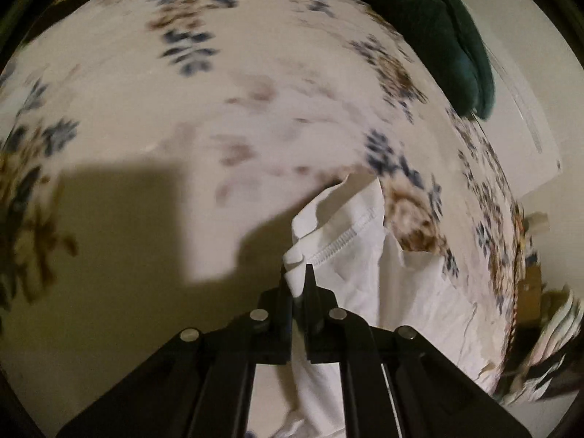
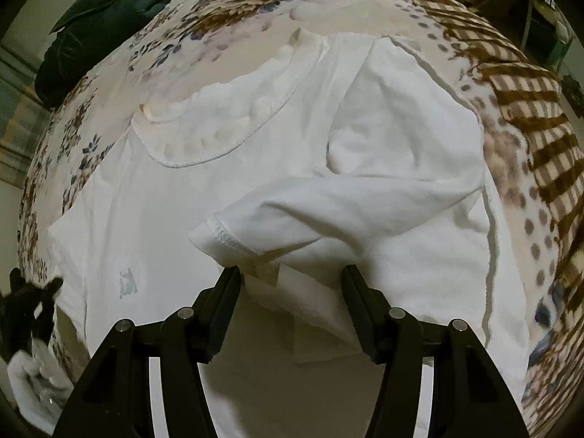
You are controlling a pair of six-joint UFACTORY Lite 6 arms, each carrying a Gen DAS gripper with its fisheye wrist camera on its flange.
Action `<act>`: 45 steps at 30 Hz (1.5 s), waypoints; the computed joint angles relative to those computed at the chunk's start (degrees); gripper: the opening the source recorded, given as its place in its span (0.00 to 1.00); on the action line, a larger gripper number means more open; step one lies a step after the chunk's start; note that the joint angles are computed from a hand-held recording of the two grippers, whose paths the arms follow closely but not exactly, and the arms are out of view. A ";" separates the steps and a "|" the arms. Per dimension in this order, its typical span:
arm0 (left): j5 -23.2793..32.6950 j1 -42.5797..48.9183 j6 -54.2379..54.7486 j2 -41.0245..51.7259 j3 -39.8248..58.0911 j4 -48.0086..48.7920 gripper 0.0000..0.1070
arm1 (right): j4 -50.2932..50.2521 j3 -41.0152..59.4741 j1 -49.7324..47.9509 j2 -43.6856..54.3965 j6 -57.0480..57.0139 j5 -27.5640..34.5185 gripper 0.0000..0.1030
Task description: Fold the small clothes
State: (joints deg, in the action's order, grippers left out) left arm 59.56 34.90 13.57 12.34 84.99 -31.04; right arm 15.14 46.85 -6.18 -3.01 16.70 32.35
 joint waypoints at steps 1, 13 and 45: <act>0.58 0.84 -0.03 0.65 0.25 -0.24 0.03 | -0.62 1.47 0.78 1.63 1.18 -0.30 0.58; 3.67 7.13 3.72 -1.63 -5.98 -12.63 0.28 | 0.72 3.67 1.18 4.54 0.33 -0.73 0.62; -0.13 -58.74 -17.06 -18.45 -9.37 11.10 0.06 | -0.70 -3.50 -19.99 -12.50 -11.72 13.55 0.71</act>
